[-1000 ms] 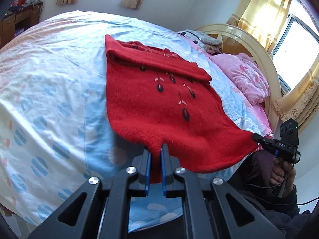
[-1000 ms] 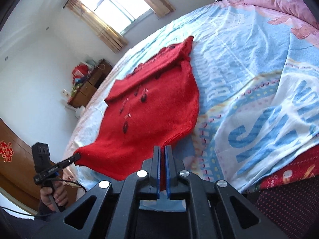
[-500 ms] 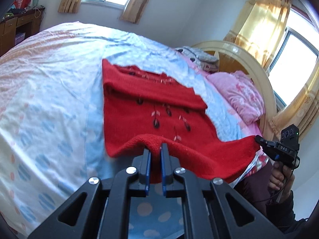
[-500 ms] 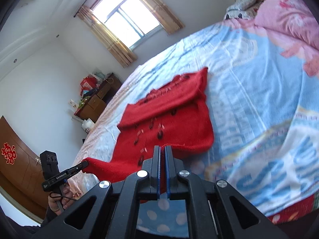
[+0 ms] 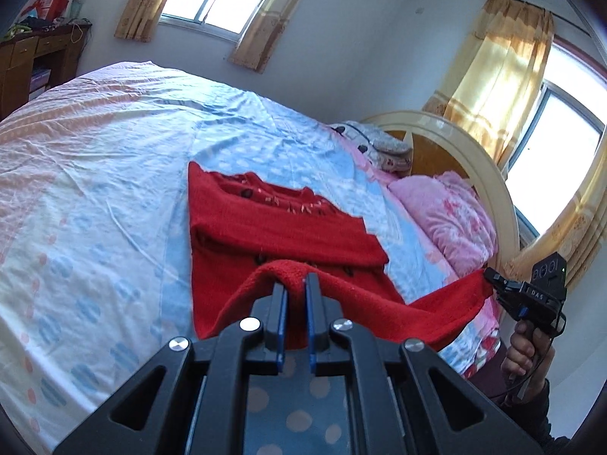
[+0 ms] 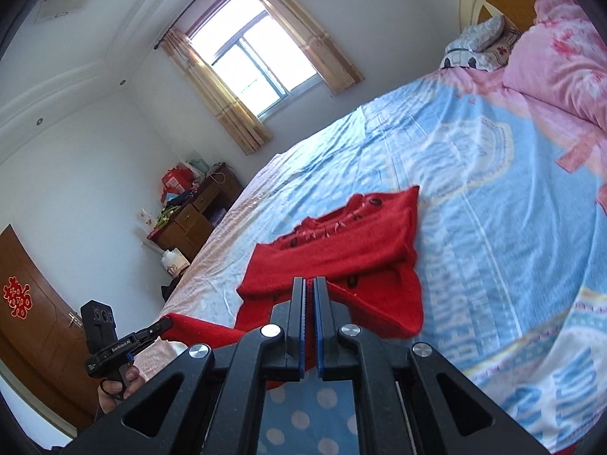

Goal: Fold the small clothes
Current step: 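Lift the held hem with both grippers and fold it over toward the collar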

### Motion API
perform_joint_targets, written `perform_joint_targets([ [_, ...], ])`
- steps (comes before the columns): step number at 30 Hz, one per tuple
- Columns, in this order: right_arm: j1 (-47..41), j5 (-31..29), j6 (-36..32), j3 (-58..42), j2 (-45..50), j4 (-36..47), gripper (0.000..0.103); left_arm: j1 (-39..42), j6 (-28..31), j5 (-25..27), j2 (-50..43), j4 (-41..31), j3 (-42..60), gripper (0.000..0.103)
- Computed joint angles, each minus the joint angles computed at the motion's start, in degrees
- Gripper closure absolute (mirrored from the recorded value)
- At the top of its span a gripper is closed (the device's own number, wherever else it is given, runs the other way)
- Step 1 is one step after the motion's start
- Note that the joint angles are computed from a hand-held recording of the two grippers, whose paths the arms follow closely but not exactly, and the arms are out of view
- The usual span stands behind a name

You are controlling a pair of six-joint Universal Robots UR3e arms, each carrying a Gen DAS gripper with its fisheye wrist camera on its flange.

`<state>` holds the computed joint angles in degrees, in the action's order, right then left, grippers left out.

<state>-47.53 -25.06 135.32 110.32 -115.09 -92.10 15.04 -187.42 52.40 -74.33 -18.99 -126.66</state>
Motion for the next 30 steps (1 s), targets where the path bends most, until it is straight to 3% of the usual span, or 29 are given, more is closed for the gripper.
perform_joint_targets([
  [7, 8.3, -2.5, 19.0, -3.5, 10.9, -24.9, 0.1, -1.4, -2.0, 1.8, -8.4, 2.4, 7.4, 0.095],
  [13, 14.8, -6.2, 30.9, -12.7, 20.4, -37.5, 0.1, -1.6, -3.0, 1.8, -15.0, 1.8, 15.8, 0.095],
  [22, 21.8, -13.4, 40.1, -31.1, 36.1, -42.8, 0.1, -3.3, -3.4, 4.7, -26.9, -1.6, 31.8, 0.095],
  [30, 26.5, -19.7, 45.3, -49.9, 52.3, -40.0, 0.1, -5.3, -4.3, 7.7, -41.7, -6.3, 47.7, 0.095],
])
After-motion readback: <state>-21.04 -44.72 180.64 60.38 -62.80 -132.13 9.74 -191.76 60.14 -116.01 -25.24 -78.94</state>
